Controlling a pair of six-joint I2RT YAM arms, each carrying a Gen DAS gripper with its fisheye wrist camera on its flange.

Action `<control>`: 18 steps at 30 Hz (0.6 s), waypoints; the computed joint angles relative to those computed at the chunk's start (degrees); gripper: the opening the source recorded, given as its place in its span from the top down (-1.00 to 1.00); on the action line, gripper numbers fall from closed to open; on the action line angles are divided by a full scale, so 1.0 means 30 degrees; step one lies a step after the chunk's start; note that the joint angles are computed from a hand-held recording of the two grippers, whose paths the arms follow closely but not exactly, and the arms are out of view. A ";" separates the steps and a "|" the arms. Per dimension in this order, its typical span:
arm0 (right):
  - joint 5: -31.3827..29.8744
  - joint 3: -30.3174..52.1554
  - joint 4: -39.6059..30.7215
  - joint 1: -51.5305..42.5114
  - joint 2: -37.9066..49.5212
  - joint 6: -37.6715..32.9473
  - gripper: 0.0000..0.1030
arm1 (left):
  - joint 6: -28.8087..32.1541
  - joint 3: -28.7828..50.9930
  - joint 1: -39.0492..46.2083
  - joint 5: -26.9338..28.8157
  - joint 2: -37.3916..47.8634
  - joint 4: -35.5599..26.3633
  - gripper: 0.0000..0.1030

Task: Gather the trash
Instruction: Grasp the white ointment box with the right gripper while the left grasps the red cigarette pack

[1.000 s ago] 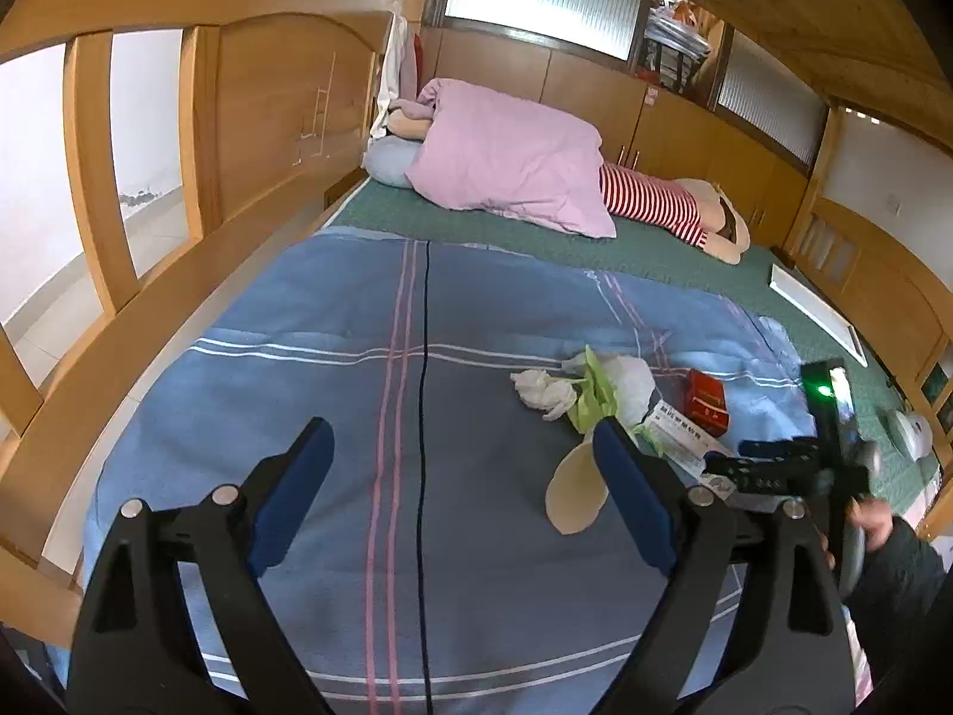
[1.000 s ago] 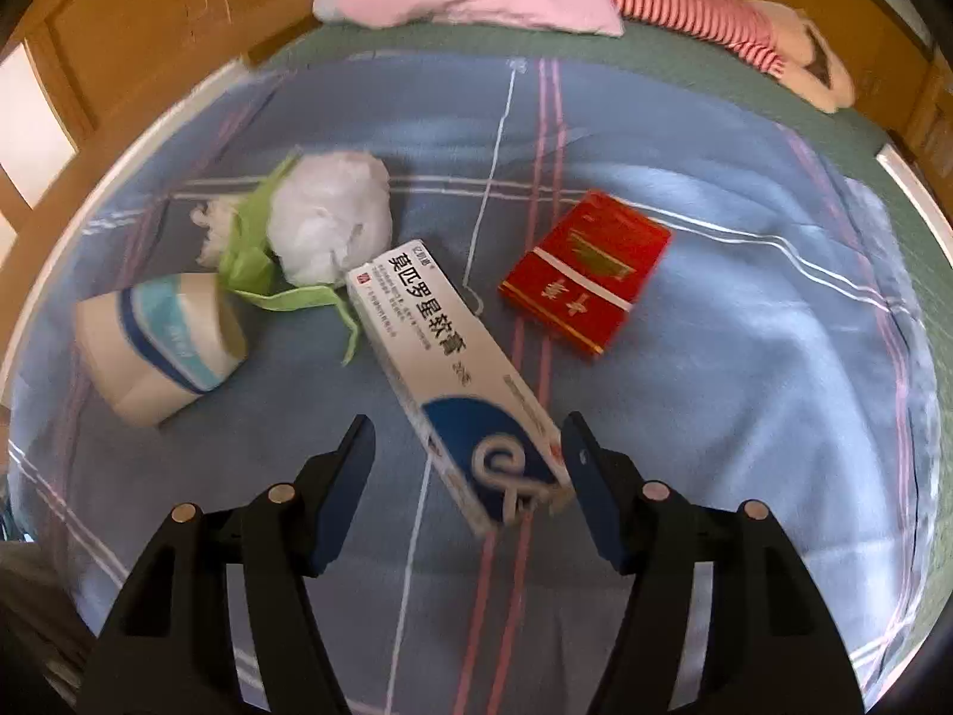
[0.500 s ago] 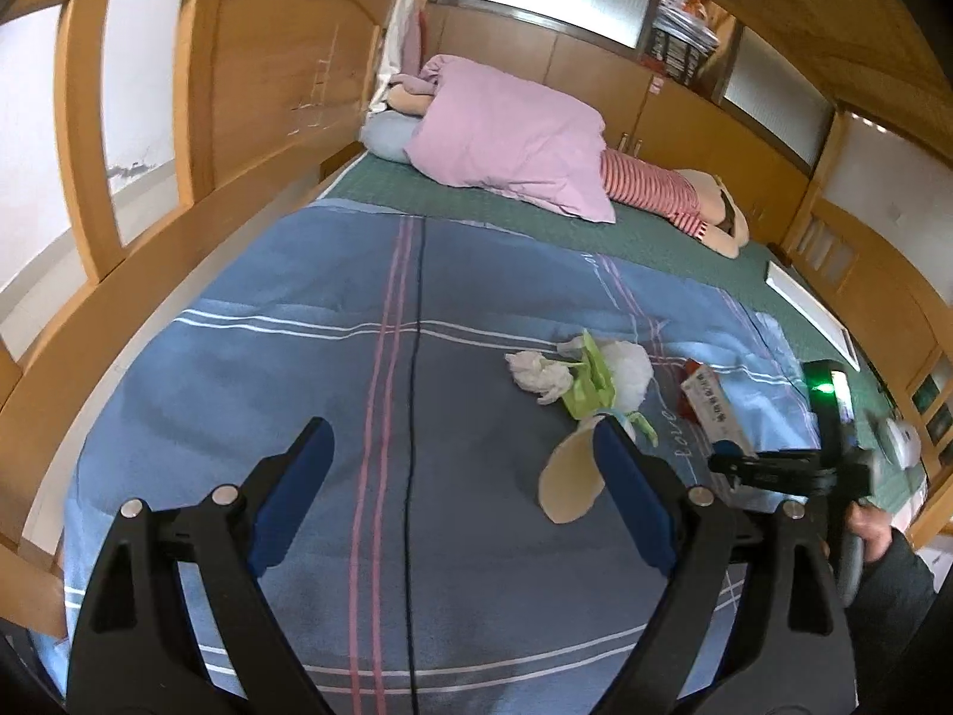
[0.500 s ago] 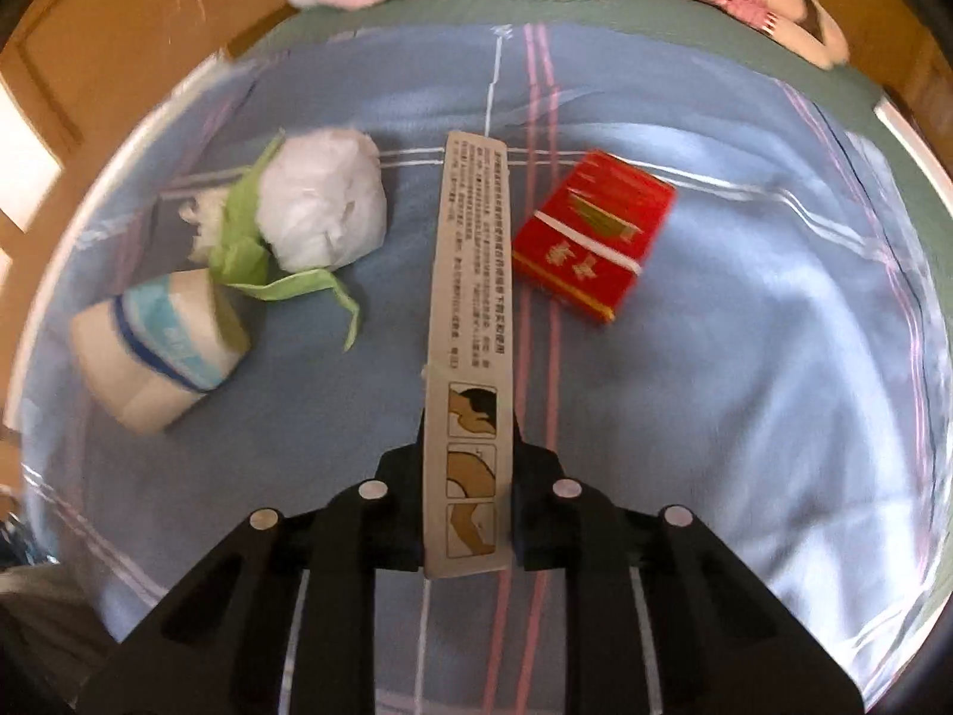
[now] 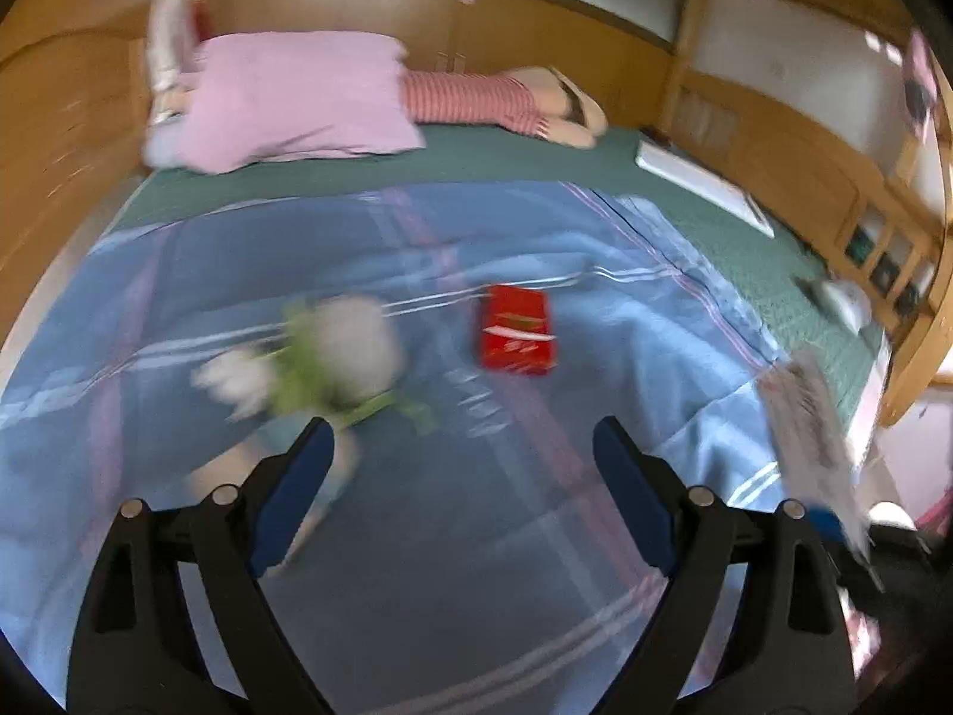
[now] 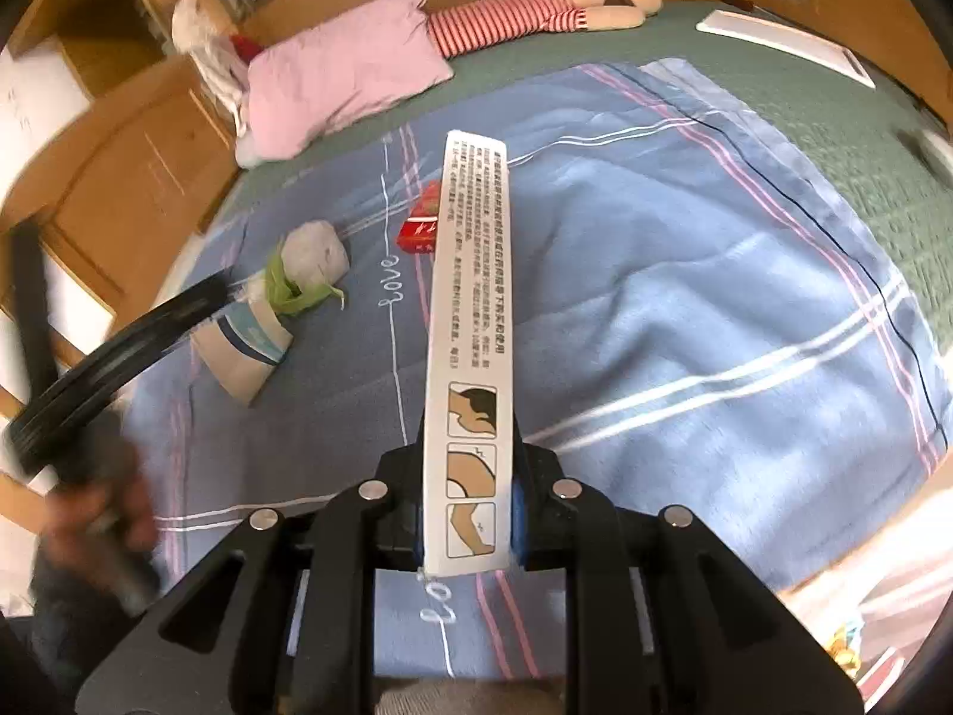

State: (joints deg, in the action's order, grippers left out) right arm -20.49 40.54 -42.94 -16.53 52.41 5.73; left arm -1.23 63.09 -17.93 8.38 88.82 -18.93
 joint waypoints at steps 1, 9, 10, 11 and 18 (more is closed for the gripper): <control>-0.0261 -0.0102 -0.0020 -0.0323 -0.0131 -0.0148 0.59 | -0.0173 0.0996 -0.0885 -0.0623 0.1375 0.0284 -0.72; -0.3556 0.0035 -0.1878 -0.6282 -0.0255 -0.3801 0.59 | -0.0908 1.0342 -0.3558 -0.4489 1.1178 -0.1160 -0.72; -0.3996 0.0065 -0.2396 -0.7158 -0.0258 -0.4613 0.59 | -0.1025 1.1504 -0.3719 -0.5375 1.2255 -0.1623 -0.72; -0.4183 0.0112 -0.2546 -0.7637 -0.0111 -0.5017 0.59 | -0.1107 1.2591 -0.3839 -0.6036 1.3196 -0.2144 -0.72; -0.4967 0.0204 -0.2550 -0.9572 0.1348 -0.6353 0.59 | -0.1534 1.7194 -0.3868 -0.5646 1.6831 -0.4166 -0.58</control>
